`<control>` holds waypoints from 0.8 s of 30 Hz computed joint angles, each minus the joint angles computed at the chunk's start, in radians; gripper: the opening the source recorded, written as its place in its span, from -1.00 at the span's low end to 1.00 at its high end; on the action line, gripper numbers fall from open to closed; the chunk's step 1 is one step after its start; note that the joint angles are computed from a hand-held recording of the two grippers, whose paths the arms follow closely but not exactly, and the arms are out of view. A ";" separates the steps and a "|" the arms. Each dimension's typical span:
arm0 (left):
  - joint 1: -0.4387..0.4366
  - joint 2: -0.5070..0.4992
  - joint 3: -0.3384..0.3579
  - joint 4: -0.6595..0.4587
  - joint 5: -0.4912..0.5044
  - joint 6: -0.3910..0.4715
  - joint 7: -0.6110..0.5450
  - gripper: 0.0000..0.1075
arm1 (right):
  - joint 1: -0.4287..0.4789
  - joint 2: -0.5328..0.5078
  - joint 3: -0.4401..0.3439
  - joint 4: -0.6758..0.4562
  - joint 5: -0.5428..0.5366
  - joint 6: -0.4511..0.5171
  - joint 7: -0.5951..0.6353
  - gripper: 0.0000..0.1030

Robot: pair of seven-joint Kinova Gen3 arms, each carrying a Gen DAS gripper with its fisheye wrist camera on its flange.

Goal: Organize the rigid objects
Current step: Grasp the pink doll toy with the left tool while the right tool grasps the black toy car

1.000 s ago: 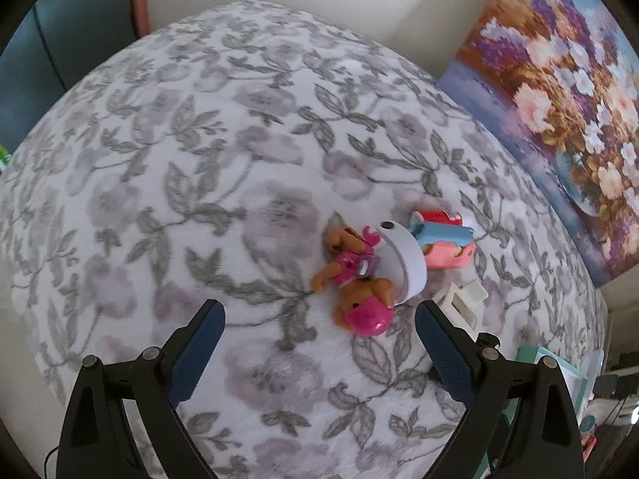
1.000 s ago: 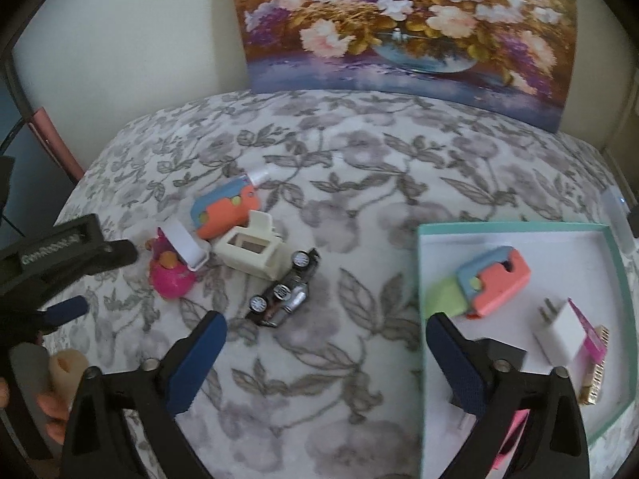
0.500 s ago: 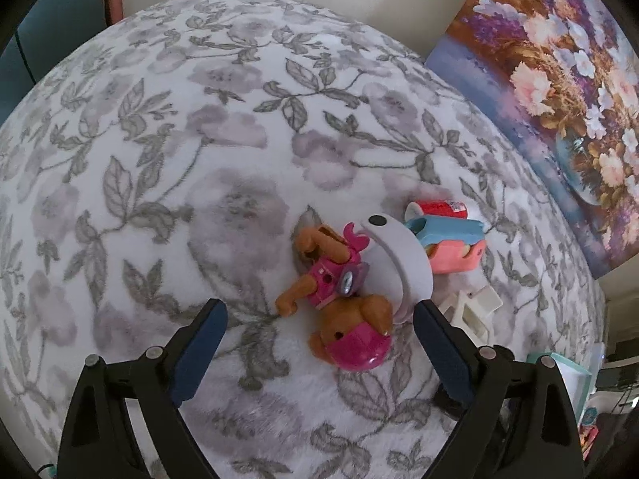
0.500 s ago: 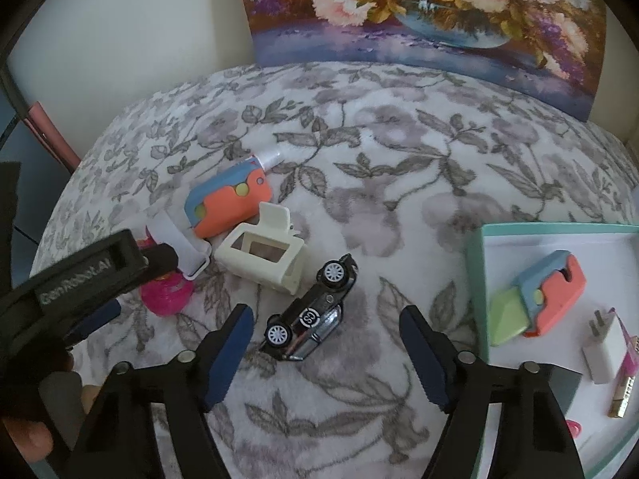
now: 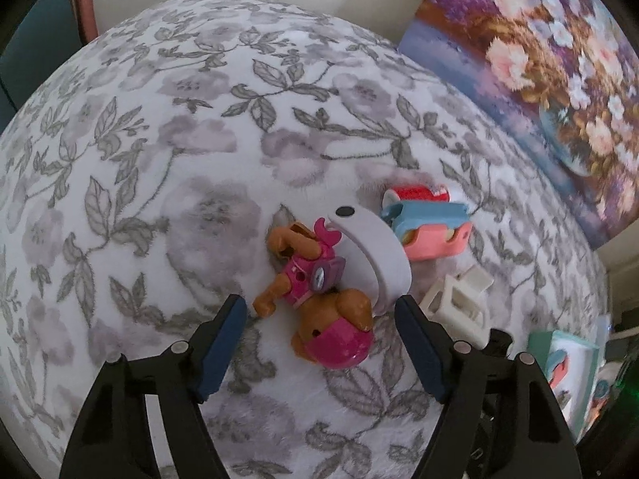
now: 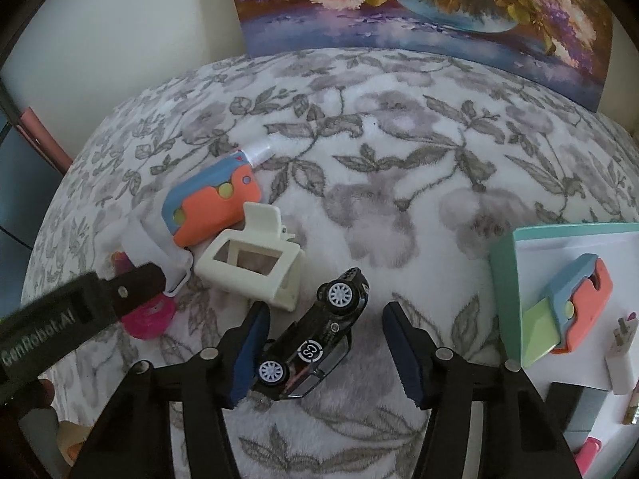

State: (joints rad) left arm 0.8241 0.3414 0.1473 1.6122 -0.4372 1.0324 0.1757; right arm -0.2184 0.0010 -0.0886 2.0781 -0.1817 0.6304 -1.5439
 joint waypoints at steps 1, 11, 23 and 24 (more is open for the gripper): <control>-0.008 0.010 0.008 -0.017 0.013 0.022 -0.031 0.41 | -0.004 -0.001 -0.004 0.001 0.021 -0.003 -0.019 0.15; 0.014 0.047 -0.010 -0.053 -0.012 0.057 -0.076 0.03 | 0.002 -0.005 0.004 -0.001 0.027 0.009 -0.034 -0.12; -0.005 0.008 0.000 -0.022 0.020 0.035 -0.092 -0.28 | 0.009 -0.005 0.009 -0.006 0.023 0.027 -0.038 -0.37; -0.003 0.007 0.002 -0.025 0.022 0.044 -0.090 -0.28 | 0.012 -0.006 0.012 -0.007 0.013 0.032 -0.028 -0.37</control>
